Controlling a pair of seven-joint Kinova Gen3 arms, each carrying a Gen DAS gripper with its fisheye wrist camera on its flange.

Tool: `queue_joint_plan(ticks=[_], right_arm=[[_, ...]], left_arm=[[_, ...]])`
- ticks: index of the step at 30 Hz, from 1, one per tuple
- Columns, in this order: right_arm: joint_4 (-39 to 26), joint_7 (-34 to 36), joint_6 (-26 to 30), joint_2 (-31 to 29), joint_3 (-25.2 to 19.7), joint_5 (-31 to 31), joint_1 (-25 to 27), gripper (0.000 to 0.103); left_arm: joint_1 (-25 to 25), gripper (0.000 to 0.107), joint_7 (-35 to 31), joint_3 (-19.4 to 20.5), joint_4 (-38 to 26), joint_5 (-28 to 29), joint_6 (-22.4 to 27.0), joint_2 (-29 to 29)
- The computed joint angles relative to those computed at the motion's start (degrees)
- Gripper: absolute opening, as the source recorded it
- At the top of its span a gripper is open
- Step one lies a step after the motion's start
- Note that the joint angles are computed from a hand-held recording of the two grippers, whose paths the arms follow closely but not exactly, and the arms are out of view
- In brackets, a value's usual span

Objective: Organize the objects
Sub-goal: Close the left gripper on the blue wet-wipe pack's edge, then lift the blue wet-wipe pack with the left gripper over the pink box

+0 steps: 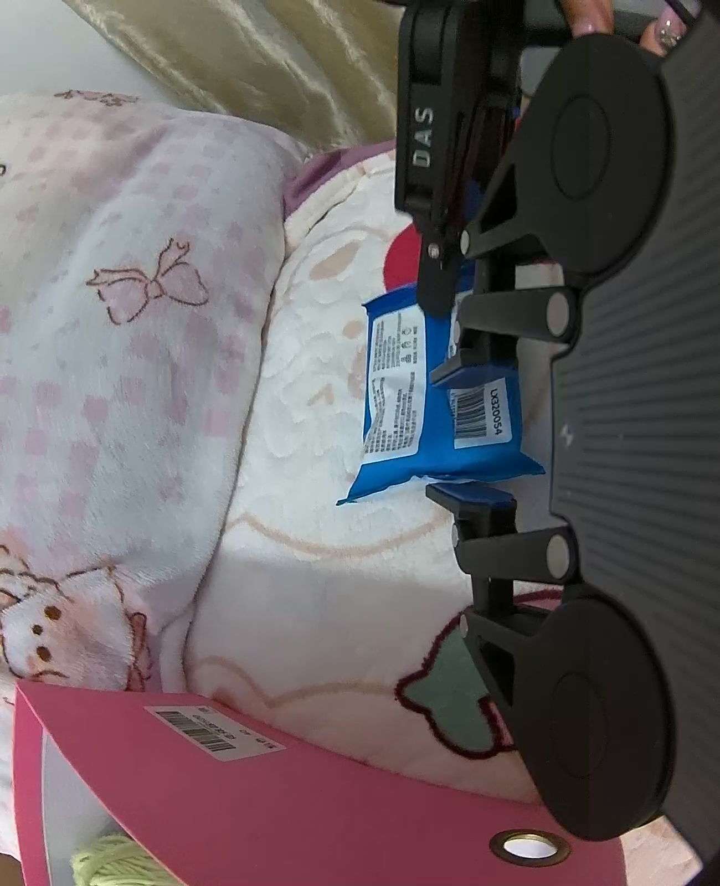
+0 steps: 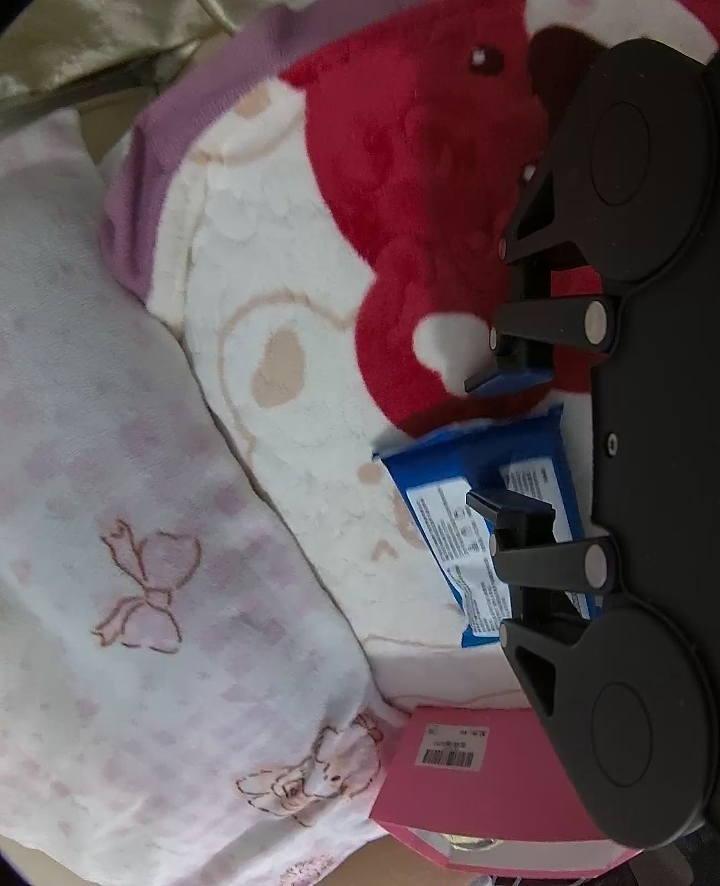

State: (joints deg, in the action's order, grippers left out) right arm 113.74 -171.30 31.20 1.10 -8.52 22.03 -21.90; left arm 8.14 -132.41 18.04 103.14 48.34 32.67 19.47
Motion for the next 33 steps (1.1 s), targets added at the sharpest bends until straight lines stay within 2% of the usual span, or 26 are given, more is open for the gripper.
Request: queue_joint_plan(ticks=[2,5,8,11,17,21,24,28,31,33], right_arm=[[0.4,2.5,-1.8,-0.1,-0.1,-2.7,0.4,0.037],[0.2,3.0,-0.8,-0.4,-0.3,-2.9,0.0,0.037],[0.9,5.1,-1.1,-1.3,-0.4,-6.0,0.3,0.037],[0.7,7.3,0.1,-2.1,-0.9,-8.4,0.5,0.037],[0.2,11.2,2.0,-4.2,-2.7,-9.8,0.0,0.037],[-1.9,12.2,4.4,-3.8,-4.1,-8.5,-0.8,0.037],[-2.9,13.7,5.5,-3.5,-4.3,-8.9,-1.7,0.037],[-2.7,14.4,4.3,-4.0,-4.7,-9.9,-2.5,0.038],[-3.1,12.8,4.6,-4.0,-6.0,-8.5,-3.6,0.04],[-4.2,9.6,6.6,-3.8,-7.6,-4.8,-4.8,0.044]], left_arm=[[0.1,0.034,0.0,0.1,0.4,0.2,-0.1,-0.4],[1.3,0.034,1.5,-0.7,0.4,-2.0,0.4,-1.6],[2.2,0.034,3.3,-1.6,0.1,-4.5,1.8,-2.7],[1.8,0.034,3.3,-1.8,0.6,-4.7,3.1,-3.9],[1.6,0.034,3.2,-3.8,-0.3,-7.1,7.8,-6.1],[2.6,0.032,3.4,-5.1,0.6,-10.5,8.1,-8.6],[1.1,0.033,2.3,-6.1,0.7,-9.3,10.8,-9.3],[-1.8,0.033,-0.5,-7.8,1.5,-5.7,14.3,-10.4],[-3.1,0.033,-2.7,-9.0,2.7,-3.9,15.8,-11.9],[-4.5,0.033,-4.6,-10.0,3.1,-1.2,18.0,-12.2]])
